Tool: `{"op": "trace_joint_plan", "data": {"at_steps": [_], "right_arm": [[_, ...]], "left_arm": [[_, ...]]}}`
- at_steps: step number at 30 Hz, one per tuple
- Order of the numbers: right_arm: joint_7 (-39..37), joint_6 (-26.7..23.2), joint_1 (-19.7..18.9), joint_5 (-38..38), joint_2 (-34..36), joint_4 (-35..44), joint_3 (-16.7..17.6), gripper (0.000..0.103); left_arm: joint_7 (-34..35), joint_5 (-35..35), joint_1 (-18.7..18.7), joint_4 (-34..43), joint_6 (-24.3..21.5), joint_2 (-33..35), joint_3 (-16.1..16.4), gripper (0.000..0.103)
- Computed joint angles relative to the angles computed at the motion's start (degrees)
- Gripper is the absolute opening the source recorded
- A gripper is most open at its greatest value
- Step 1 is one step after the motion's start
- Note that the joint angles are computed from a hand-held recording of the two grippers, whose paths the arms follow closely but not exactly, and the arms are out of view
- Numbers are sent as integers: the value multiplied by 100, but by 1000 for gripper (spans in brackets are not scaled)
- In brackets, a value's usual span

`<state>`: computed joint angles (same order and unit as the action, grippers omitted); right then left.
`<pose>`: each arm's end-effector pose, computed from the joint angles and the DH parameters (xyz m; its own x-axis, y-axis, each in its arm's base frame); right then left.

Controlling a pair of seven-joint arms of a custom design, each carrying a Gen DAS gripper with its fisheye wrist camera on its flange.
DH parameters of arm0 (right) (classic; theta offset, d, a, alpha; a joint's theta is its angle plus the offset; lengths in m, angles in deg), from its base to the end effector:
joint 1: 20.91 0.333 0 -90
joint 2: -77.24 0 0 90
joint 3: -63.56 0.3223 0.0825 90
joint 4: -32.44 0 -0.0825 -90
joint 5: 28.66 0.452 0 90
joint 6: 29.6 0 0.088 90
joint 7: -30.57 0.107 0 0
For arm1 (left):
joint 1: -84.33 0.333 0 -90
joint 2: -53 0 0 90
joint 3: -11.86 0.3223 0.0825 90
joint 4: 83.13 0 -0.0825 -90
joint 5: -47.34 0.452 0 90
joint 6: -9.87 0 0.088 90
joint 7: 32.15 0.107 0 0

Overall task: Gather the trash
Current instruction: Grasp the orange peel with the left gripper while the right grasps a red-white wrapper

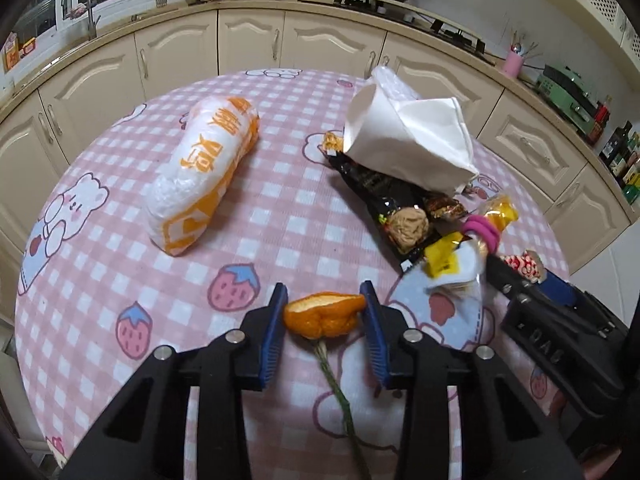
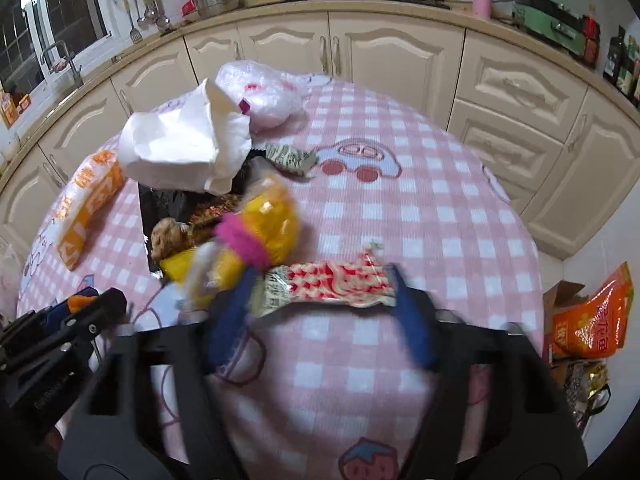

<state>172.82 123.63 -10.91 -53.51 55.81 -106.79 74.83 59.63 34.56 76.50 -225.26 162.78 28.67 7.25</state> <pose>0.4889 0.2079 0.4819 -0.1615 -0.9809 -0.1084 -0.7494 0.1934 -0.6332 0.5031 -0.1057 0.4848 -0.1291 -0.9809 0.1457 -0.8243 0.0245 -0.5657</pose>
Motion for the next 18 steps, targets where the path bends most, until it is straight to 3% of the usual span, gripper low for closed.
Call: {"op": "trace_joint_plan", "data": {"at_steps": [2, 4, 5, 7, 8, 12, 18], "right_arm": [[-121, 189, 58, 121, -50, -94, -91, 50], [34, 352, -76, -24, -195, -210, 22, 32], [151, 379, -166, -128, -288, -257, 106, 28], [-52, 449, -32, 119, -391, -354, -43, 25], [-112, 477, -7, 218, -448, -417, -78, 15], [-306, 521, 54, 567, -673, -660, -164, 14], [-319, 586, -82, 795, -1108, -990, -20, 13]], "left_arm": [[1, -10, -10, -2, -6, -22, 9, 33], [50, -55, -49, -9, -39, -61, 37, 31], [50, -56, -55, -6, -48, -76, 27, 31], [20, -29, -61, -32, -26, -148, -16, 31], [65, -65, -104, -50, -18, -200, 11, 31], [109, -77, -193, -167, 4, -415, -6, 31], [39, -12, -314, -312, -78, -681, -71, 31]]}}
